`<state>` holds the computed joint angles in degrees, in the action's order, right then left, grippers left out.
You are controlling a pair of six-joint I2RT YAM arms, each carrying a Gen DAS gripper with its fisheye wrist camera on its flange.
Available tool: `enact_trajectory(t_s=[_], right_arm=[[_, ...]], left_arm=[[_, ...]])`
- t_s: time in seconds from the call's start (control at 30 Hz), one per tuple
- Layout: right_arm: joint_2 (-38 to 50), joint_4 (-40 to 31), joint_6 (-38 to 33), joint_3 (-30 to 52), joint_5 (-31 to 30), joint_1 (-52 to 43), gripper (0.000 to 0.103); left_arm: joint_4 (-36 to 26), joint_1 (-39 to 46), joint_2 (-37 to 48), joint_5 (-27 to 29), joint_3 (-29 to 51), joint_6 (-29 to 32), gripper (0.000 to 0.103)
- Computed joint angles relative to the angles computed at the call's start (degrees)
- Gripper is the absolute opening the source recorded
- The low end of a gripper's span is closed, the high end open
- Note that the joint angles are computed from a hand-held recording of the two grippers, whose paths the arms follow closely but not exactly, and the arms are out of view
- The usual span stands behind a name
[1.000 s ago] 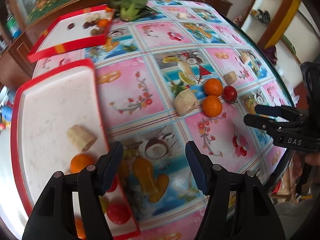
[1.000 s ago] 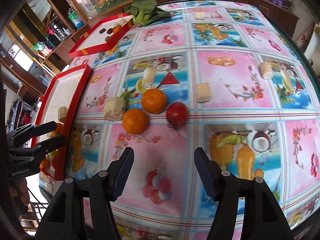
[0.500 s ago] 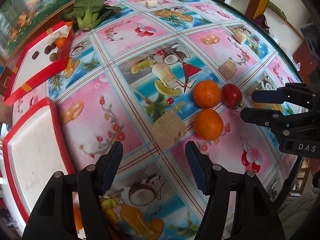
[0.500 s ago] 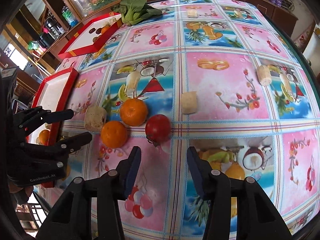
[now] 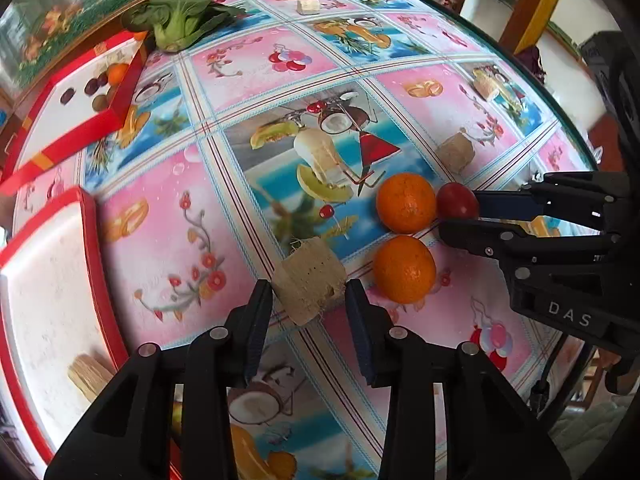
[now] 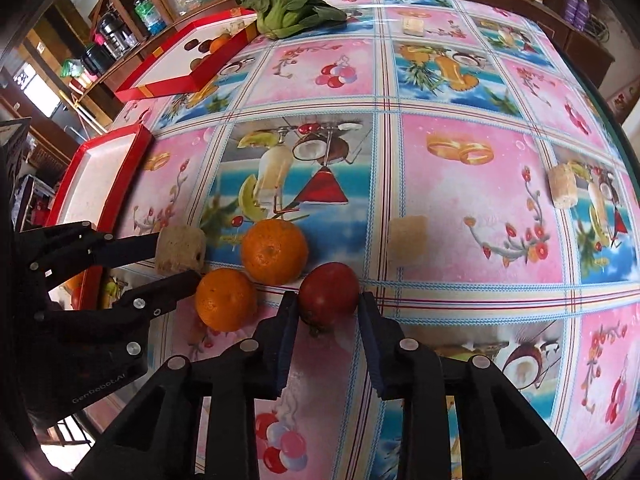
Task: Organize fruits
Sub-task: 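Grasp another round tan biscuit with the left gripper while the right gripper grasps a red tomato, then carry the biscuit and tomato in both grippers over the white tray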
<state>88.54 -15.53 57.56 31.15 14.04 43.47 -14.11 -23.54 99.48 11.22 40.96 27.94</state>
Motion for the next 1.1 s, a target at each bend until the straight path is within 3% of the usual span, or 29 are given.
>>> enact_trajectory(t_s=[0.2,0.4,0.67,0.73,0.83,1.1], right_arm=[[-4.9,-0.9,2.0,-2.0,0.3,1.6,0.031],[-10.1,-3.9,5.4,-2.9,2.0,5.8,0.031],[-9.8,-3.3,5.7,-1.3,2.1,8.2,0.031],[-9.4,-2.5,5.7,-1.1,1.9,8.4,0.031],[-9.0,-2.1,5.8,-0.8,1.9,8.6,0.031],[-11.6,-4.8,7.9,-1.8,3.0,10.0,0.031]], left_arm=[[-5.5,7.8,-2.5,6.4,-0.5,-1.9,0.035],[-12.4,21.4,-11.0,14.9,-2.6,1.3,0.035],[-17.3,28.4,-13.0,13.9,-2.1,8.0,0.035],[-16.3,27.1,-13.0,12.8,-2.6,7.0,0.037],[-14.1,24.0,-11.9,11.5,-3.5,4.4,0.059],[0.1,13.1,-4.6,3.1,-5.6,-3.6,0.059]])
